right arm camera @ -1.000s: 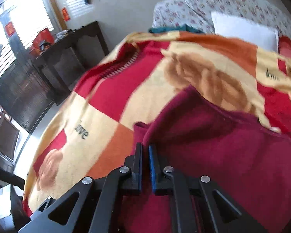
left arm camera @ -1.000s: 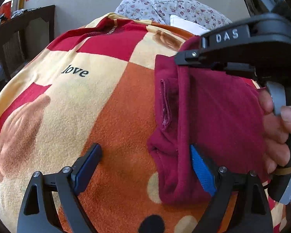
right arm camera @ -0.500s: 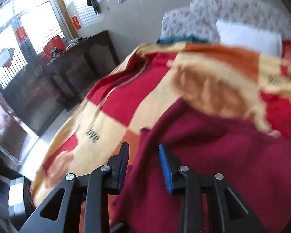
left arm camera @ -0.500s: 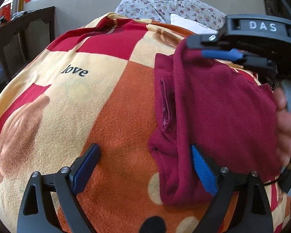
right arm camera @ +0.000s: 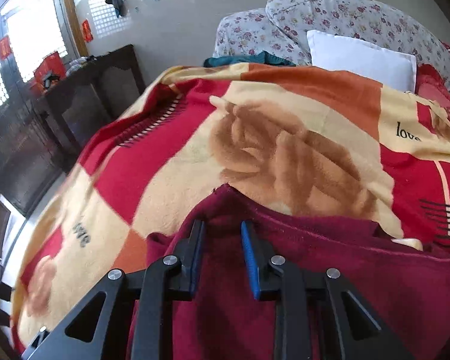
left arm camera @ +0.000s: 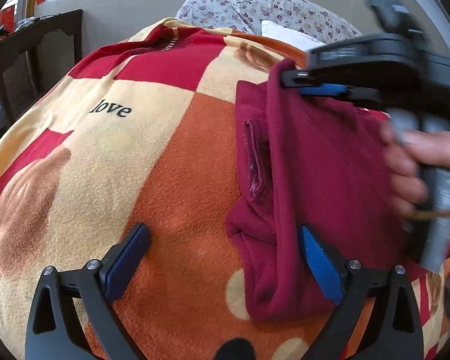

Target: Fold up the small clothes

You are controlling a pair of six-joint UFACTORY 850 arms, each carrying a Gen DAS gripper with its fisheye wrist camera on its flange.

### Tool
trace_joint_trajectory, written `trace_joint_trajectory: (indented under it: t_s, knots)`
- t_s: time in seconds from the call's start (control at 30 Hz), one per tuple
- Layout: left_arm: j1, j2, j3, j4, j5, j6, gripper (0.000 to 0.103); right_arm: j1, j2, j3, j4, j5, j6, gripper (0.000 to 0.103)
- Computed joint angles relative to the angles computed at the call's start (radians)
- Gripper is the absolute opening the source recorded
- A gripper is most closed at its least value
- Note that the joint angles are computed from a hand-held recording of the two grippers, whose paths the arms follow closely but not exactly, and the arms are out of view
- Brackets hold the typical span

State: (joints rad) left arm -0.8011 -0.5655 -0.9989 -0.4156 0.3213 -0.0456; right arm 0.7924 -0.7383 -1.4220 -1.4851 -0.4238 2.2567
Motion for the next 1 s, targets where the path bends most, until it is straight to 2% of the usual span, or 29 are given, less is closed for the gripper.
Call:
trace_joint_trajectory:
  t_s: [0.1,0.17,0.23,0.27,0.4,0.43,0.47,0.57,0.63,0.7,0.77,0.83,0.9,1.0]
  knots:
    - [0.003,-0.002,-0.004,0.020,-0.004,-0.019,0.099,0.032,0.124,0.168,-0.120,0.013,0.196,0.029]
    - [0.003,-0.002,-0.004,0.019,-0.004,-0.019,0.099,0.070,0.220,0.293,-0.104,-0.021,0.241,0.039]
    - [0.003,-0.002,-0.004,0.007,-0.003,-0.005,0.099,0.110,0.300,0.392,-0.025,-0.075,0.232,0.061]
    - [0.002,-0.003,-0.004,-0.003,-0.002,0.005,0.099,0.139,0.349,0.454,0.028,-0.122,0.234,0.063]
    - [-0.005,-0.006,-0.006,-0.046,0.003,0.047,0.100,0.242,0.460,0.601,0.303,-0.331,0.138,0.063]
    - [-0.005,-0.005,-0.006,-0.047,0.002,0.048,0.100,0.253,0.469,0.616,0.346,-0.355,0.127,0.063]
    - [-0.006,-0.006,-0.007,-0.057,0.003,0.059,0.100,0.260,0.483,0.642,0.370,-0.361,0.141,0.063]
    - [-0.011,-0.009,-0.010,-0.087,0.005,0.088,0.101,0.246,0.490,0.703,0.374,-0.296,0.200,0.062]
    - [-0.010,-0.010,-0.010,-0.080,0.005,0.084,0.102,0.244,0.450,0.692,0.410,-0.334,0.133,0.051]
    - [-0.011,-0.012,-0.013,-0.087,0.005,0.091,0.102,0.251,0.433,0.695,0.395,-0.354,0.128,0.050]
    - [-0.010,-0.013,-0.014,-0.086,0.004,0.092,0.102,0.245,0.445,0.709,0.385,-0.334,0.172,0.050]
    - [-0.010,-0.014,-0.014,-0.088,0.005,0.094,0.103,0.260,0.464,0.705,0.400,-0.364,0.163,0.050]
    - [-0.010,-0.014,-0.015,-0.093,0.004,0.101,0.103,0.282,0.500,0.713,0.329,-0.417,0.251,0.050]
    - [-0.011,-0.016,-0.017,-0.105,0.006,0.113,0.103,0.256,0.525,0.706,0.194,-0.396,0.312,0.050]
